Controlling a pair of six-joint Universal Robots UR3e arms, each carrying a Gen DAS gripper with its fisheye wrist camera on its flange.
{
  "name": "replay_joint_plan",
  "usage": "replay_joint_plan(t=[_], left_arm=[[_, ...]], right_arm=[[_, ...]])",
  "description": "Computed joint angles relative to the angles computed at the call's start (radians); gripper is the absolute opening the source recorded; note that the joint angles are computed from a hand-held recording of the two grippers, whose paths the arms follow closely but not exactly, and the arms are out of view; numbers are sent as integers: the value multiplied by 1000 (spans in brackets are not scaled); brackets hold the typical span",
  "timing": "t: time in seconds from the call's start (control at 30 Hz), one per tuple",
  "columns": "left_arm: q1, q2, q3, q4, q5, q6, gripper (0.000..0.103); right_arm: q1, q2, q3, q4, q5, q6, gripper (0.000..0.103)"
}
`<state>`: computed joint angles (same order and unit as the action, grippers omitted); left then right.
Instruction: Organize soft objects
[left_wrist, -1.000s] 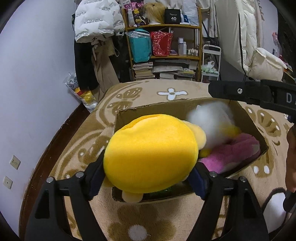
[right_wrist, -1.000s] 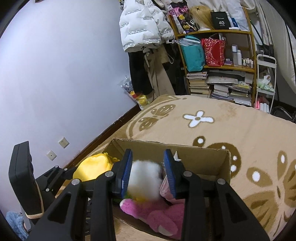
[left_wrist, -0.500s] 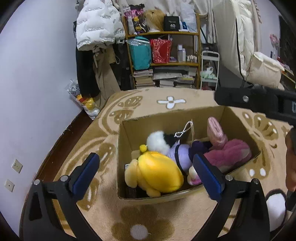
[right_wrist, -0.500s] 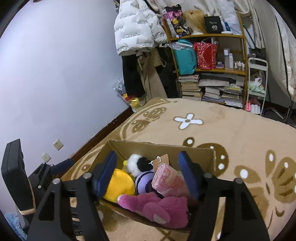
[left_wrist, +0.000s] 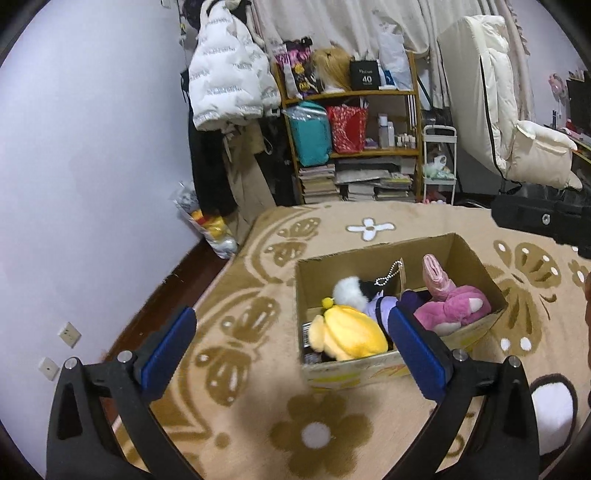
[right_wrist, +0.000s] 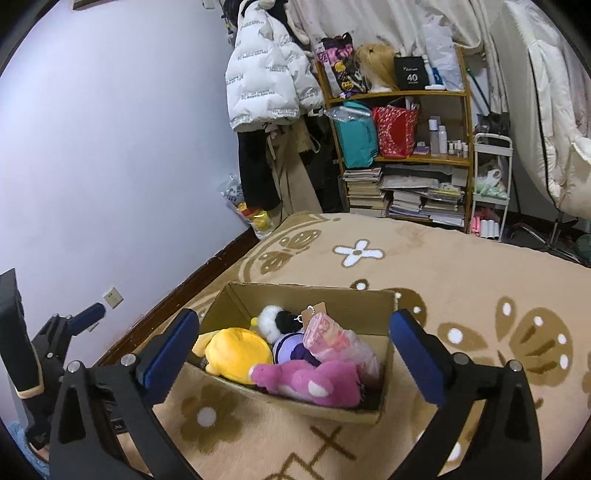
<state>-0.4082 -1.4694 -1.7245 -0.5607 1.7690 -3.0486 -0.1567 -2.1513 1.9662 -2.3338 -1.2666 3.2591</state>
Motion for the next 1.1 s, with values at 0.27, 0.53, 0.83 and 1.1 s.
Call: replay_joint_plan(t=[0.27, 0.53, 0.83, 1.1], left_arm=[[-49, 171, -62, -52, 74, 0, 103], [-14, 361, -141, -168, 29, -40, 103], [-32, 470, -223, -130, 61, -77, 103], [26, 539, -322, -63, 2, -66, 103]], right_arm=[[-61, -210, -40, 219, 22, -6, 103], [-55, -343, -72, 366, -6, -25, 103], [306, -324, 68, 130, -349, 173, 103], [509, -253, 150, -22, -557, 254, 103]])
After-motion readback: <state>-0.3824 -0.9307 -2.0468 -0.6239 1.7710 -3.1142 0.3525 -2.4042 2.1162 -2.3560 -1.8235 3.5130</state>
